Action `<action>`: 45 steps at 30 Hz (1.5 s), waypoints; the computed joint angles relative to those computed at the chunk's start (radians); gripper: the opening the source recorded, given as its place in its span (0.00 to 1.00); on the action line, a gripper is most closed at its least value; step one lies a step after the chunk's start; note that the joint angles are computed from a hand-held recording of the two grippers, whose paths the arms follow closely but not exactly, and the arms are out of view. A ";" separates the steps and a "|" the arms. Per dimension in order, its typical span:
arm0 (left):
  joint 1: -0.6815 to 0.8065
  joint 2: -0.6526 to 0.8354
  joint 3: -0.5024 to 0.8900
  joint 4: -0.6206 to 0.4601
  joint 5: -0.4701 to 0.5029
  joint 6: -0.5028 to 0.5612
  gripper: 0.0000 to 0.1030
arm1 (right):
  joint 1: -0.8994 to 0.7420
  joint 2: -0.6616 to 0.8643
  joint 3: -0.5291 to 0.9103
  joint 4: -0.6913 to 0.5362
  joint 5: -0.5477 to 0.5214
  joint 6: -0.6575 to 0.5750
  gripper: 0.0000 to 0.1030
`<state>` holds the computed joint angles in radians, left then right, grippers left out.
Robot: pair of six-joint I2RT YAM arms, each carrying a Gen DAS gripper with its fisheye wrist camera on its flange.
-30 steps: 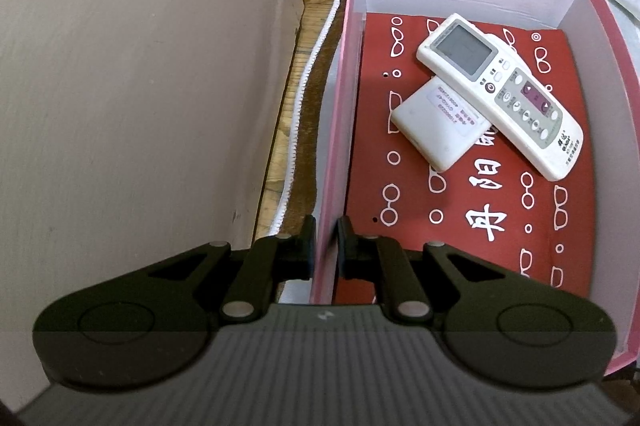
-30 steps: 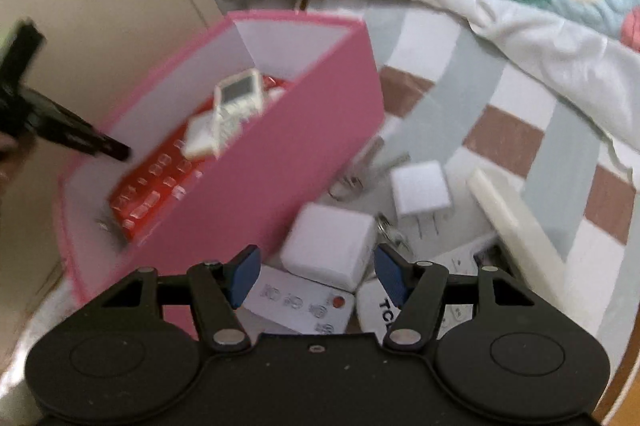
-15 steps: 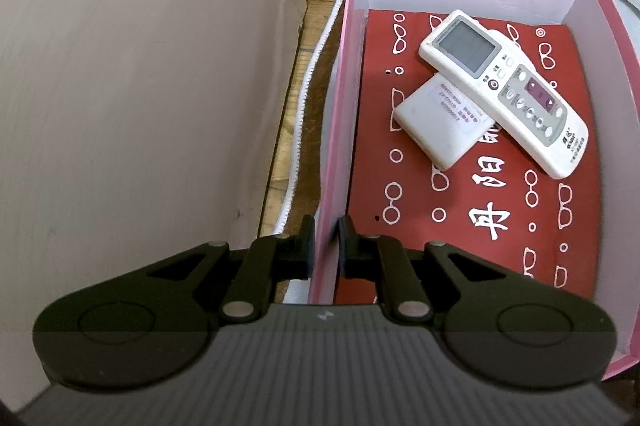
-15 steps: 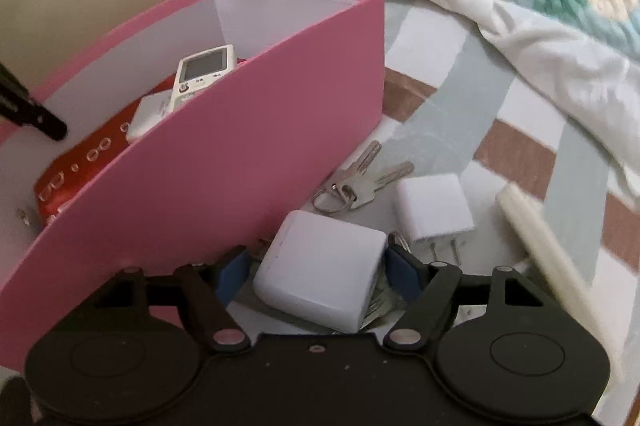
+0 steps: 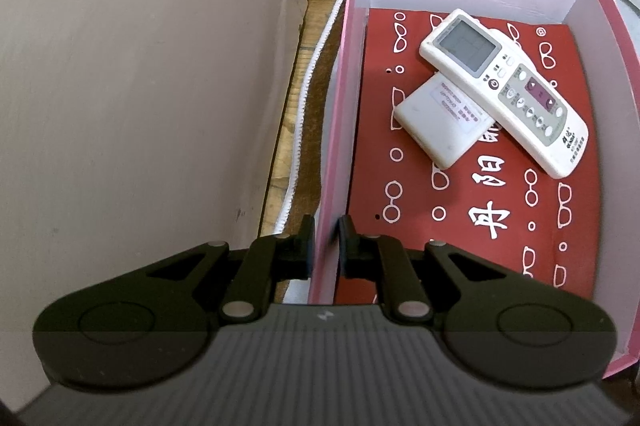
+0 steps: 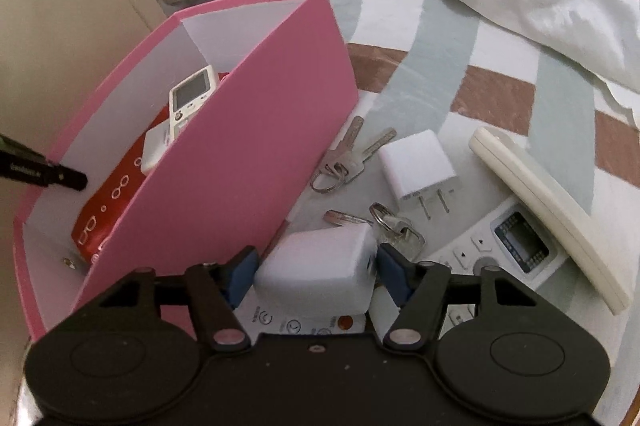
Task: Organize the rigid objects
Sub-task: 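Move the right gripper to the white square charger and grasp it, then carry the white charger into the pink box and release it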
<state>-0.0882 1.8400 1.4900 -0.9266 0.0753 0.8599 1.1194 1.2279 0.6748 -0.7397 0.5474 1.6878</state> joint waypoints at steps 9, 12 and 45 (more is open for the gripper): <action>0.001 0.001 -0.005 0.008 0.000 0.000 0.11 | 0.003 0.131 0.117 -0.082 -0.047 -0.149 0.67; 0.001 0.000 -0.006 0.009 -0.001 -0.005 0.11 | -0.006 0.213 0.200 -0.143 -0.080 -0.229 0.68; 0.033 -0.011 0.005 -0.006 0.045 -0.001 0.10 | -0.063 0.095 0.465 0.039 -0.080 -0.304 0.65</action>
<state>-0.0551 1.8290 1.4951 -0.9322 0.1201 0.8588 1.0563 1.3226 1.1394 -0.7005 0.4678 1.3842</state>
